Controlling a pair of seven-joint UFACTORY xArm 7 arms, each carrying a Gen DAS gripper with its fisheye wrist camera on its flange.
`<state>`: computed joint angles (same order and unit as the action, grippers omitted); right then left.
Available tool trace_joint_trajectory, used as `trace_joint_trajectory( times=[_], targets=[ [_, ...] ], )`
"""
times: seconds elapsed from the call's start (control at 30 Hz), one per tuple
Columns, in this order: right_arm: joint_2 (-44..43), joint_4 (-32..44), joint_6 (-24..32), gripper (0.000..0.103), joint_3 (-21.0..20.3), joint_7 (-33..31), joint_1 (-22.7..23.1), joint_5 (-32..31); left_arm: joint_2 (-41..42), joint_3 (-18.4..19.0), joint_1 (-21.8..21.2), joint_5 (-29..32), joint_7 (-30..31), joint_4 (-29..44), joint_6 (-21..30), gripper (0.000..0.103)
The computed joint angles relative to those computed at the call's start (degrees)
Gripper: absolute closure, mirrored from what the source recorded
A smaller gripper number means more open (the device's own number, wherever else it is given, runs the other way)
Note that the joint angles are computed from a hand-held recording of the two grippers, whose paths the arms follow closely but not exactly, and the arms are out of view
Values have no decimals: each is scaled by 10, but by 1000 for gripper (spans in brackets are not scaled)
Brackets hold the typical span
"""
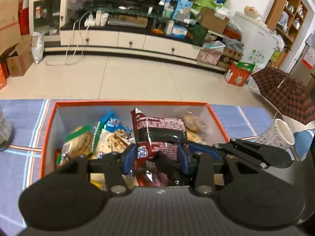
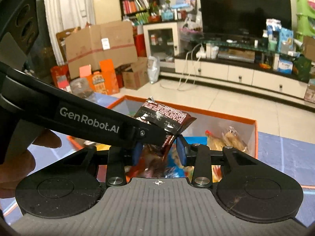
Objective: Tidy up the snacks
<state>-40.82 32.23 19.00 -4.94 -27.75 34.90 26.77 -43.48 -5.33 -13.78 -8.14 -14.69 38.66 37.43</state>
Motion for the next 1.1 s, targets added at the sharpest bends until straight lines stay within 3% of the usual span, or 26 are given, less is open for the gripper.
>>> trace_joint_trajectory(
  times=[0.07, 0.13, 0.17, 0.33, 0.53, 0.67, 0.77, 0.87, 1.1],
  targets=[
    [30, 8, -8, 77, -11, -7, 7, 6, 16, 7, -1, -3, 7, -5, -19, 62],
    [51, 12, -19, 65, -18, -15, 14, 17, 24, -1, 9, 8, 5, -8, -30, 42],
    [56, 9, -29, 62, -20, -20, 17, 24, 24, -4, 13, 15, 3, -10, -34, 39],
    [24, -14, -42, 38, -24, -28, 18, 40, -16, -32, 24, 47, -11, -23, -27, 39],
    [-141, -83, 3, 24, 1, 38, -35, 9, -119, -63, 12, 66, -49, -39, 21, 37],
    [-290, -125, 88, 23, 38, 118, -98, -34, -191, -80, -2, 63, -80, -41, 76, 36],
    [-398, -135, 174, 12, 60, 189, -142, -64, -252, -97, -11, 58, -110, -39, 129, 33],
    [-494, -133, 266, 10, 75, 260, -181, -91, -309, -116, -14, 55, -140, -34, 187, 31],
    [-669, -114, 451, 7, 97, 388, -223, -113, -420, -159, -15, 43, -199, -19, 333, 29]
  ],
)
